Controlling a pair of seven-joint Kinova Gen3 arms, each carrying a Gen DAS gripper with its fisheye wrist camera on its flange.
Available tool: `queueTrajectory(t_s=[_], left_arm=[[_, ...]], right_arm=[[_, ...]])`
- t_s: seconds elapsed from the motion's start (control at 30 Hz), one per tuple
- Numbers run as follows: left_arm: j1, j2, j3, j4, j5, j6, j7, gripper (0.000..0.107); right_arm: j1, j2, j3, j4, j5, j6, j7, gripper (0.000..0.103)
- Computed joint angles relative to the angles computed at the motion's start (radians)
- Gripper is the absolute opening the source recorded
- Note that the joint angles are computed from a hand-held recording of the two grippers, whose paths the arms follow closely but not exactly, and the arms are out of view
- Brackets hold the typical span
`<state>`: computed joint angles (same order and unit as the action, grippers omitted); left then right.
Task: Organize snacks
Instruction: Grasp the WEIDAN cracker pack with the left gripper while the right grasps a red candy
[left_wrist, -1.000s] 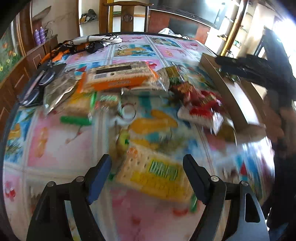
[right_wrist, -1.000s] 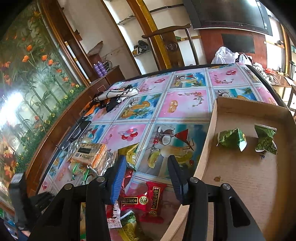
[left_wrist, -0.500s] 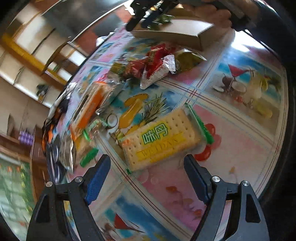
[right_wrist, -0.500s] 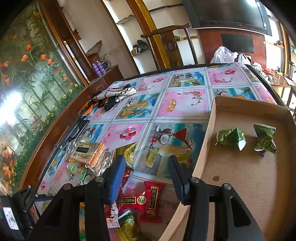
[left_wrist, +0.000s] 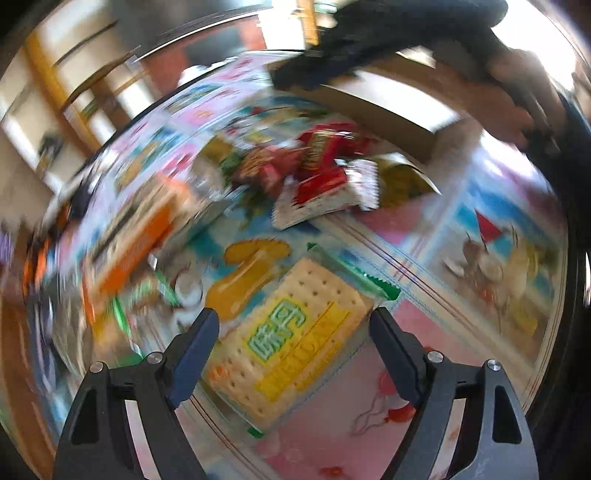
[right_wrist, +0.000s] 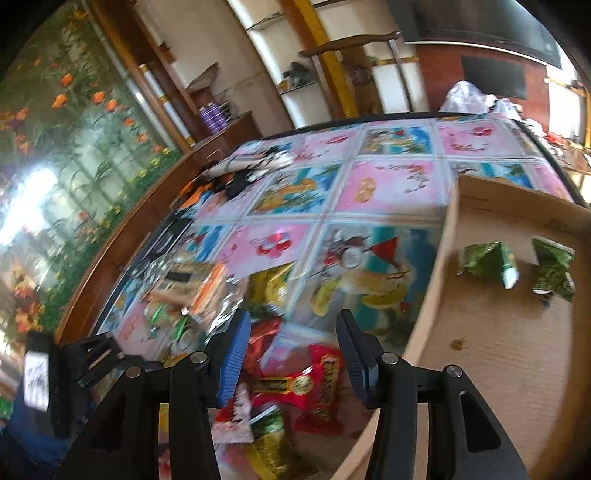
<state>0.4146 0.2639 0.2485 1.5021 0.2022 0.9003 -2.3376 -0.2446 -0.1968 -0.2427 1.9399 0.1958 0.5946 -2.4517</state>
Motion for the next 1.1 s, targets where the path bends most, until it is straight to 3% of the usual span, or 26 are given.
queueTrajectory(t_s=[0.07,0.17,0.27,0.3,0.4,0.47,0.57,0.63,0.73,0.8,0.87,0.9,1.03,1.1], left_arm=[[0.037,-0.029,-0.056,0.045,0.024,-0.035,0.081,0.083],[0.139,-0.068,-0.195,0.107,0.046,-0.101,0.203,0.08],[0.231,-0.085,-0.334,0.132,0.073,-0.125,0.325,0.066],[0.269,-0.088,-0.38,0.132,0.065,-0.129,0.366,0.057],[0.366,-0.09,-0.442,0.125,-0.02,-0.136,0.488,0.055],[0.347,-0.091,-0.393,0.12,-0.096,-0.139,0.567,0.059],[0.269,-0.086,-0.28,0.113,-0.206,-0.147,0.635,0.075],[0.195,-0.059,-0.206,0.089,-0.217,-0.146,0.647,0.086],[0.065,-0.028,-0.078,0.059,-0.189,-0.132,0.643,0.086],[0.041,-0.025,-0.046,0.061,-0.189,-0.144,0.657,0.078],[0.049,-0.033,-0.041,0.071,-0.19,-0.161,0.653,0.062],[0.065,-0.039,-0.05,0.077,-0.19,-0.171,0.651,0.047],[0.102,-0.047,-0.052,0.093,-0.246,-0.198,0.717,0.045],[0.08,-0.049,-0.036,0.097,-0.213,-0.205,0.71,0.045]], right_arm=[[-0.09,0.008,0.077,-0.007,-0.057,-0.006,0.081,0.052],[-0.228,0.032,0.181,-0.032,-0.133,0.018,0.203,0.052],[-0.363,0.059,0.307,-0.054,-0.229,0.051,0.325,0.052],[-0.386,0.069,0.337,-0.061,-0.262,0.068,0.366,0.051],[-0.347,0.096,0.328,-0.074,-0.354,0.096,0.471,0.045],[-0.255,0.12,0.247,-0.088,-0.385,0.122,0.502,0.042],[-0.139,0.139,0.127,-0.109,-0.381,0.149,0.517,0.041],[-0.075,0.159,0.037,-0.13,-0.322,0.177,0.471,0.041],[0.009,0.189,-0.094,-0.152,-0.219,0.204,0.38,0.038],[0.062,0.198,-0.186,-0.161,-0.138,0.22,0.316,0.033],[0.099,0.209,-0.262,-0.172,-0.061,0.236,0.252,0.032],[0.098,0.212,-0.274,-0.177,-0.039,0.245,0.24,0.031],[0.046,0.21,-0.265,-0.178,0.027,0.25,0.195,0.027],[0.051,0.189,-0.263,-0.165,0.025,0.226,0.196,0.027]])
